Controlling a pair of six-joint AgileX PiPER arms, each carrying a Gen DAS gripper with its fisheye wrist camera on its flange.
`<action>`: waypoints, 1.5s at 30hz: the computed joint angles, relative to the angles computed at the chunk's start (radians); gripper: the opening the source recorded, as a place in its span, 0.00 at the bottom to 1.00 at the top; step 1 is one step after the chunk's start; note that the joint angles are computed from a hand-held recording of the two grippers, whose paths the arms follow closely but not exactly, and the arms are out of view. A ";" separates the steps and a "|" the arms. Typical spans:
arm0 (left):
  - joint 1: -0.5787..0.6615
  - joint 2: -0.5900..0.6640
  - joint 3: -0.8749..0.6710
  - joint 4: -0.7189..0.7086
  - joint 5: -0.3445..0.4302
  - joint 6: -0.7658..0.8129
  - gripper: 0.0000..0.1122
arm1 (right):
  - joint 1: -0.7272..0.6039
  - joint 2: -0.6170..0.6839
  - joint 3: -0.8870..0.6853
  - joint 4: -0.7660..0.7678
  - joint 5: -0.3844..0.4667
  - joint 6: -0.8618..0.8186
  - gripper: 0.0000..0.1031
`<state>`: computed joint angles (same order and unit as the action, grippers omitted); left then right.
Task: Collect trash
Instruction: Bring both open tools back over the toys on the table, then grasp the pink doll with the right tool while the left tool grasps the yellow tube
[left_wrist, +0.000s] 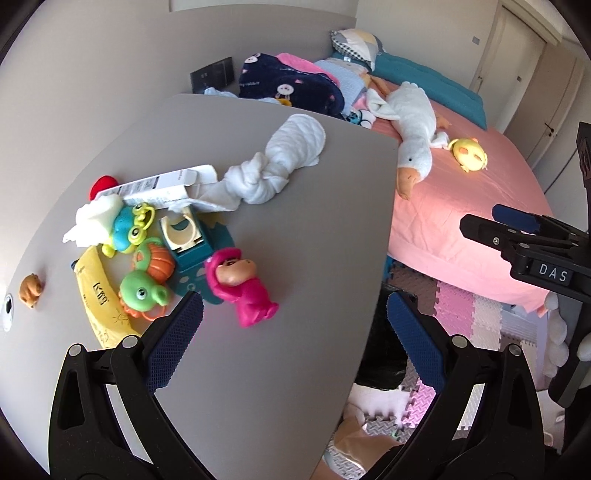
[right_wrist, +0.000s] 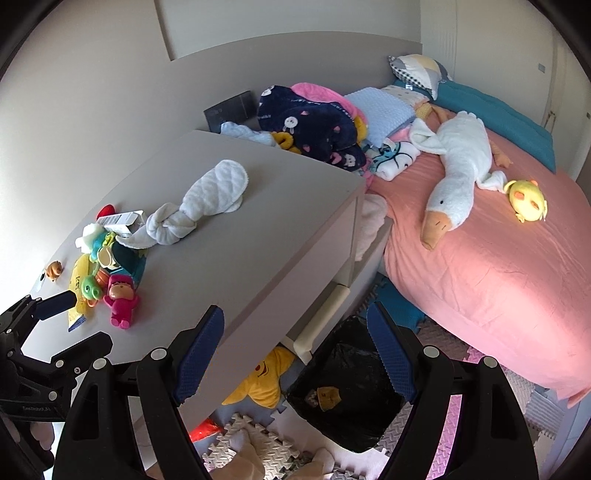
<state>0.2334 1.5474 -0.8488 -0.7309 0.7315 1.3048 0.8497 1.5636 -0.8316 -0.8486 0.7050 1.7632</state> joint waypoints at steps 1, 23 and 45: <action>0.018 0.005 -0.008 0.001 0.005 0.003 0.86 | 0.003 0.018 -0.021 0.004 -0.002 -0.010 0.78; 0.314 0.200 -0.231 0.015 0.054 0.035 0.86 | 0.045 0.387 -0.505 0.189 -0.051 -0.360 0.78; 0.287 0.438 -0.471 0.122 0.021 -0.217 0.83 | 0.017 0.686 -0.870 0.398 0.067 -0.606 0.40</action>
<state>0.5203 1.9853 -1.3197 -0.6090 0.7529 1.0883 0.8663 2.2495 -1.7011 -0.4510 0.7719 1.1572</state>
